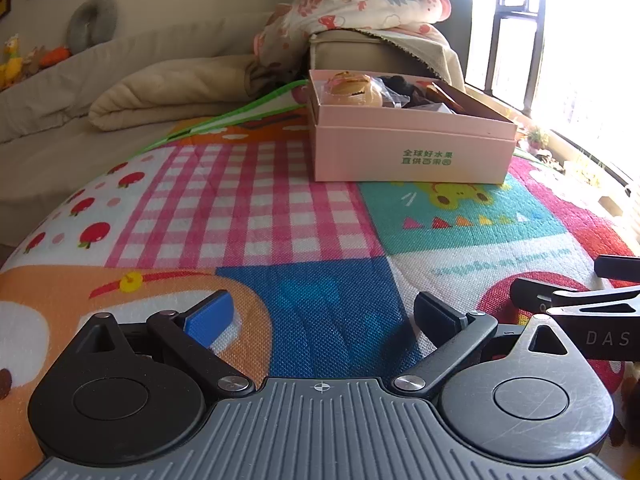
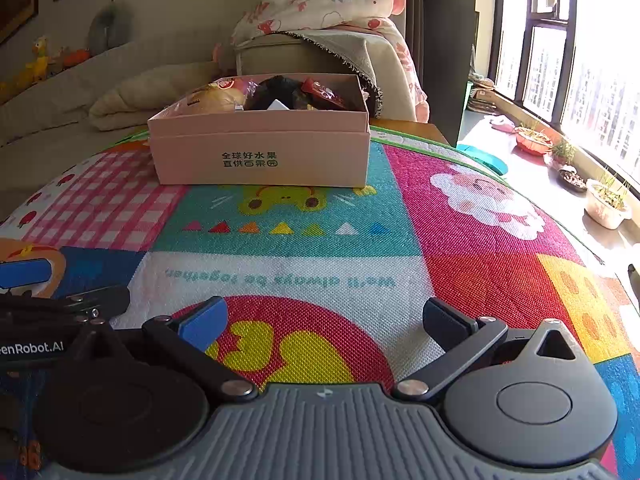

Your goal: Organize objects

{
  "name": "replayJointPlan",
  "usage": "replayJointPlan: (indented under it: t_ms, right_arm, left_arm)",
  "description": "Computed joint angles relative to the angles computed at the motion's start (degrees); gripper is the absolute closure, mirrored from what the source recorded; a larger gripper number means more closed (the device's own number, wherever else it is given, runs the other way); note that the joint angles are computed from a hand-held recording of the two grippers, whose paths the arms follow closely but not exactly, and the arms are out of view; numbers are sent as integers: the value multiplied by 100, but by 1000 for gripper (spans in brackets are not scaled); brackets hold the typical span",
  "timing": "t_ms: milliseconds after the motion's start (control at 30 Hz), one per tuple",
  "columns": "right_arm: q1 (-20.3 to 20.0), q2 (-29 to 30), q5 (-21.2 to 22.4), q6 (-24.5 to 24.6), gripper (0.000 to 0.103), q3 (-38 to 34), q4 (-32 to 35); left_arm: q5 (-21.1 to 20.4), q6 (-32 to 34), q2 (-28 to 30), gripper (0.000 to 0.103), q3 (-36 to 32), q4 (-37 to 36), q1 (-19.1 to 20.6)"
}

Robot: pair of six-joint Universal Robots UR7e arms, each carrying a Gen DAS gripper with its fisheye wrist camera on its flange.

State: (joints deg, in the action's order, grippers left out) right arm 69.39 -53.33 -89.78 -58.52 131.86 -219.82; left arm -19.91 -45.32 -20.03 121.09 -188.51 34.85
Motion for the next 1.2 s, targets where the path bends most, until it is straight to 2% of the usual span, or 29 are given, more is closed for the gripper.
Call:
replayJointPlan:
  t_ms: [1200]
  right_arm:
    - [-8, 7, 14, -2, 0, -2, -8]
  left_arm:
    - [20, -80, 6, 3, 11, 24, -11]
